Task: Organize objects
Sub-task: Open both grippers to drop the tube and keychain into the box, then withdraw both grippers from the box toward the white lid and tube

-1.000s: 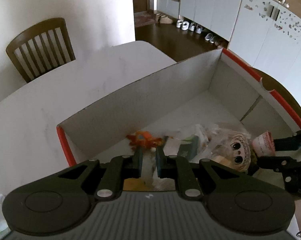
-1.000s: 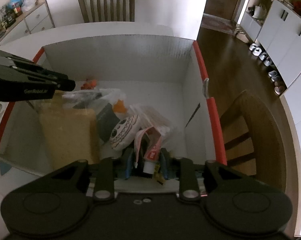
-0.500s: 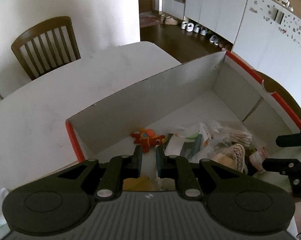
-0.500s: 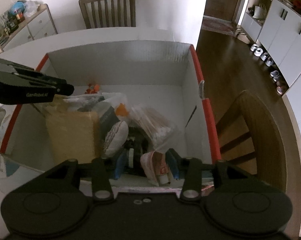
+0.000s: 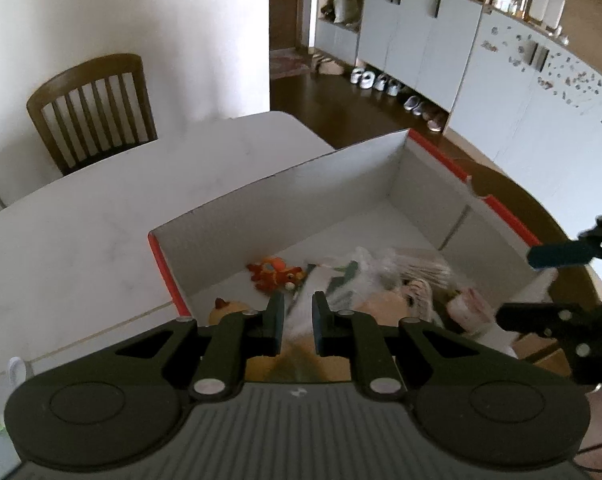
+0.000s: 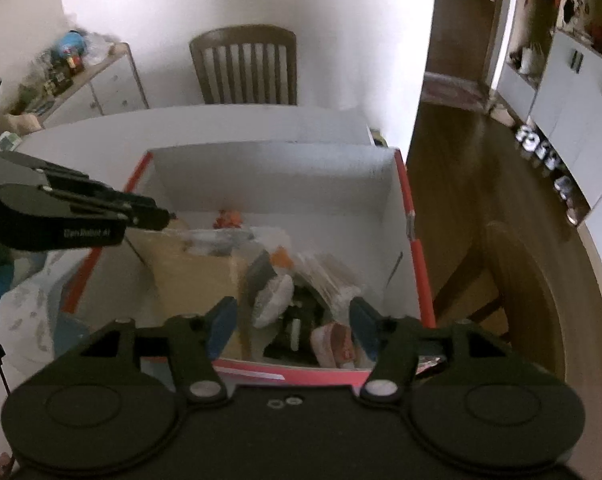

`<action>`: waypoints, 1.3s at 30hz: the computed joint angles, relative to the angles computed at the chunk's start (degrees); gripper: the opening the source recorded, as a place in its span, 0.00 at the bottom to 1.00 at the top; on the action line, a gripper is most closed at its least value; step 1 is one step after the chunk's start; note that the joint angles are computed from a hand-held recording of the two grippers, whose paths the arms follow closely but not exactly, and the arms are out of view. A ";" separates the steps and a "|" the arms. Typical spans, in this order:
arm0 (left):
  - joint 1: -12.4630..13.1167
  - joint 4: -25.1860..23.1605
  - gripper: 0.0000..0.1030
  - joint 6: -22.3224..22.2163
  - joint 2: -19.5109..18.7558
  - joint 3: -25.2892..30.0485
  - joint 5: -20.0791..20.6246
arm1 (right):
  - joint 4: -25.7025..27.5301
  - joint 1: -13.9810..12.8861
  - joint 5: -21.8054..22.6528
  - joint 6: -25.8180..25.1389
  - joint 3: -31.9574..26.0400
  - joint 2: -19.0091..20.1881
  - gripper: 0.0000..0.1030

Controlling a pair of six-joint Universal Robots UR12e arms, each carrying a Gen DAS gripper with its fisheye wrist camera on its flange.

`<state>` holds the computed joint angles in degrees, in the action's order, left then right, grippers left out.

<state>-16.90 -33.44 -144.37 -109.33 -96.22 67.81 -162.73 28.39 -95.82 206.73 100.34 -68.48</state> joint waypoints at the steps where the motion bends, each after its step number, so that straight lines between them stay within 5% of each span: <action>1: 0.21 -0.15 0.13 -0.01 0.39 -0.36 -0.48 | -0.36 0.17 -0.37 -0.15 0.06 -0.12 0.60; 22: 8.06 -1.09 0.13 2.94 7.73 -8.18 -12.04 | -4.23 4.98 -2.01 2.61 -1.97 0.24 0.65; 39: 18.26 -5.96 0.17 7.76 7.07 -8.53 -13.89 | 6.22 10.62 -2.81 7.15 -16.02 8.16 0.70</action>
<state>1.36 -39.40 -136.61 -102.26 -104.75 53.91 -156.51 39.00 -98.64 213.88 84.31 -60.33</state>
